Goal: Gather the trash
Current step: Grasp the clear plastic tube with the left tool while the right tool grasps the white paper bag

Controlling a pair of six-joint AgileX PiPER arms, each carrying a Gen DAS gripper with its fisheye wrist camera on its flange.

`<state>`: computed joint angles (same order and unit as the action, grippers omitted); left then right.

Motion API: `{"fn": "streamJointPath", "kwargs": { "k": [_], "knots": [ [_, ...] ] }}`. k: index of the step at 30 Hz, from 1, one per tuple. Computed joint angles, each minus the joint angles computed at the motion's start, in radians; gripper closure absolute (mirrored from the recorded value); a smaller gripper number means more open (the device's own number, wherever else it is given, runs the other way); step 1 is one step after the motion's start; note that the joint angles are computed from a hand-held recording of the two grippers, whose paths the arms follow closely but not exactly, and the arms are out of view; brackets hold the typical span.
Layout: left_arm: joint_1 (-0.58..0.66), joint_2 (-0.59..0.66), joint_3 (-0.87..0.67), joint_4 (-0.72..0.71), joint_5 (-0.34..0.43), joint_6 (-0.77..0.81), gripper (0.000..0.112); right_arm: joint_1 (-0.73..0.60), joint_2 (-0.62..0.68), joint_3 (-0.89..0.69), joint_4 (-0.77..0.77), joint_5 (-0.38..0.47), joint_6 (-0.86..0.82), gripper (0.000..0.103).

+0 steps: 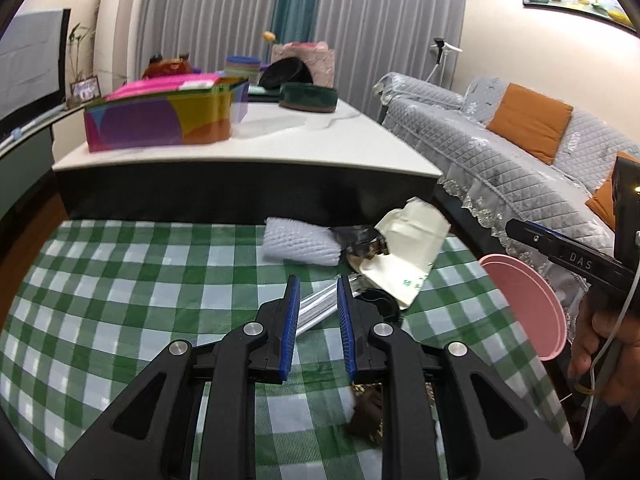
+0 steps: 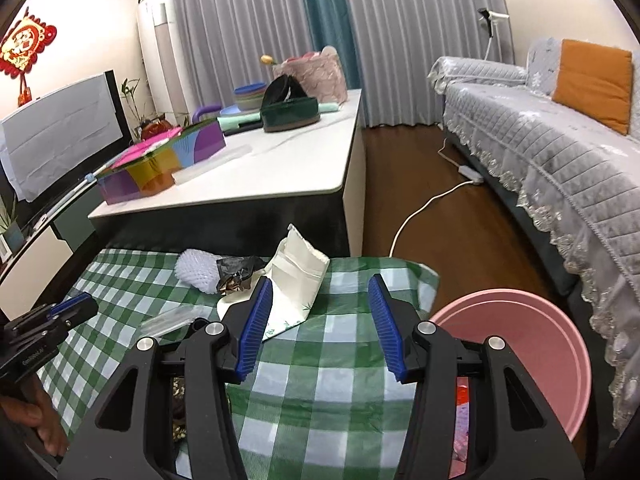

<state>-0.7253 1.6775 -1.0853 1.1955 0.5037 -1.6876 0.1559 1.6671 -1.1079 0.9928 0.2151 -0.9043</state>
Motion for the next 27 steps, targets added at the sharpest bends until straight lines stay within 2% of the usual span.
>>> {"fn": "streamJointPath", "kwargs": {
  "k": [4, 6, 8, 12, 21, 22, 23, 25, 27],
  "knots": [
    [0.039, 0.060, -0.025, -0.009, -0.048, 0.007, 0.090, 0.002, 0.090, -0.067, -0.008, 0.037, 0.012, 0.053],
    [0.056, 0.090, -0.041, -0.028, -0.067, 0.028, 0.081, 0.003, 0.131, -0.100, -0.014, 0.053, 0.021, 0.052],
    [0.067, 0.112, -0.058, -0.047, -0.078, 0.047, 0.067, 0.005, 0.171, -0.137, -0.024, 0.071, 0.035, 0.052],
    [0.092, 0.149, -0.089, -0.115, -0.103, 0.121, 0.059, 0.006, 0.251, -0.214, -0.073, 0.102, 0.097, 0.051],
    [0.135, 0.204, -0.120, -0.357, -0.159, 0.340, 0.059, -0.004, 0.357, -0.333, -0.131, 0.164, 0.189, 0.050],
    [0.136, 0.206, -0.121, -0.370, -0.159, 0.354, 0.063, -0.003, 0.362, -0.341, -0.134, 0.170, 0.192, 0.050],
    [0.138, 0.208, -0.124, -0.385, -0.159, 0.372, 0.073, -0.001, 0.369, -0.352, -0.143, 0.179, 0.201, 0.052],
    [0.142, 0.213, -0.133, -0.455, -0.160, 0.448, 0.086, 0.003, 0.371, -0.357, -0.134, 0.190, 0.186, 0.057],
    [0.138, 0.213, -0.134, -0.484, -0.157, 0.480, 0.092, 0.005, 0.372, -0.360, -0.135, 0.204, 0.177, 0.068]
  ]
}}
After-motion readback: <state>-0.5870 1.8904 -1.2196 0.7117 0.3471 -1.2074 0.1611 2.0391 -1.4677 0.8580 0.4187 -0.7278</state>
